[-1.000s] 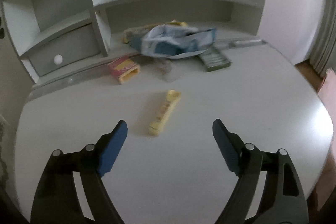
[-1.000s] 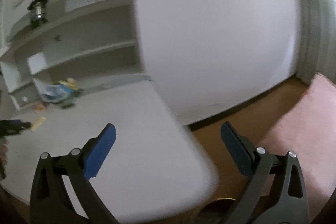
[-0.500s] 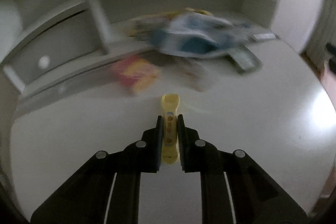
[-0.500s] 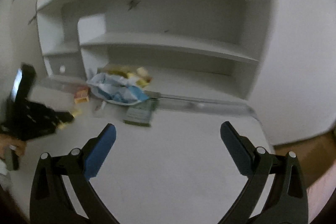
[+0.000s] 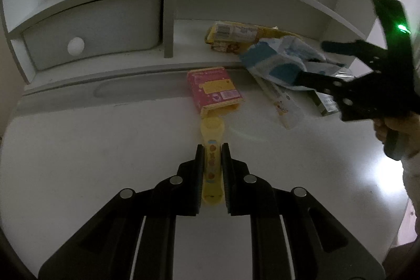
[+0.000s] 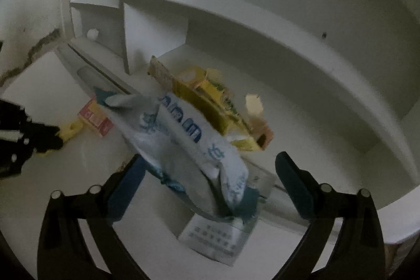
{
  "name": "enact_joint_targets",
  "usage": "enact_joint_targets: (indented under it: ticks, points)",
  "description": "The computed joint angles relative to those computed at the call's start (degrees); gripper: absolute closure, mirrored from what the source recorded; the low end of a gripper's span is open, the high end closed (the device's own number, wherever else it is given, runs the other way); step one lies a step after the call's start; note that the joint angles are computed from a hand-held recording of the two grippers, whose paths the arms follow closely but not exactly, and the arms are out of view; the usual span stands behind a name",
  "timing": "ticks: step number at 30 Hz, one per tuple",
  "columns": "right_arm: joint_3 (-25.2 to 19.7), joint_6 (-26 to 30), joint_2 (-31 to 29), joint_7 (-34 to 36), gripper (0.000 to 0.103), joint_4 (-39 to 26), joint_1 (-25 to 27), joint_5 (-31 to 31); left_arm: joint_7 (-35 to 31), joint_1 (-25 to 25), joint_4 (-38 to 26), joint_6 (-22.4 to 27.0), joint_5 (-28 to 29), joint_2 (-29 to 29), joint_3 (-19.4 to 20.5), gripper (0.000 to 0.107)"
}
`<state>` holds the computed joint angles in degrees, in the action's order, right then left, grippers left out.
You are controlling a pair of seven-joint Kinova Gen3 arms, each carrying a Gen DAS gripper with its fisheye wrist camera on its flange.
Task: Collect trash
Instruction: 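Grasp the yellow tube with left gripper while right gripper grasps the blue-white bag, then carry the yellow tube and blue-white bag to the bin and release both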
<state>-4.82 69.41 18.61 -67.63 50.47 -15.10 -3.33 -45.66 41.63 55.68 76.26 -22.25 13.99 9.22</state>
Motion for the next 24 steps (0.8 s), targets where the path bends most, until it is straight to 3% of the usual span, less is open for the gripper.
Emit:
enact_joint_targets:
  ticks: [1, 4, 13, 24]
  points:
    - [0.0, 1.9, 1.0, -0.6, 0.034, -1.4, 0.3, -0.8, -0.1, 0.0, 0.3, -0.4, 0.1, -0.2, 0.0, 0.095]
    - [0.1, 2.5, 0.9, -2.5, 0.056, -0.9, 1.0, -2.1, 0.3, 0.4, 0.3, -0.6, -0.3, -0.6, 0.1, 0.095]
    - [0.3, 0.0, -6.4, -4.3, 0.059, 4.2, 6.3, -8.2, 1.5, -0.4, 2.0, -2.8, 0.1, -1.6, 0.8, 0.095]
    - [3.9, -4.8, -16.0, -9.3, 0.059, 20.6, 12.4, -16.0, 2.4, 0.5, 2.0, -3.3, -1.0, -1.9, 1.3, 0.095]
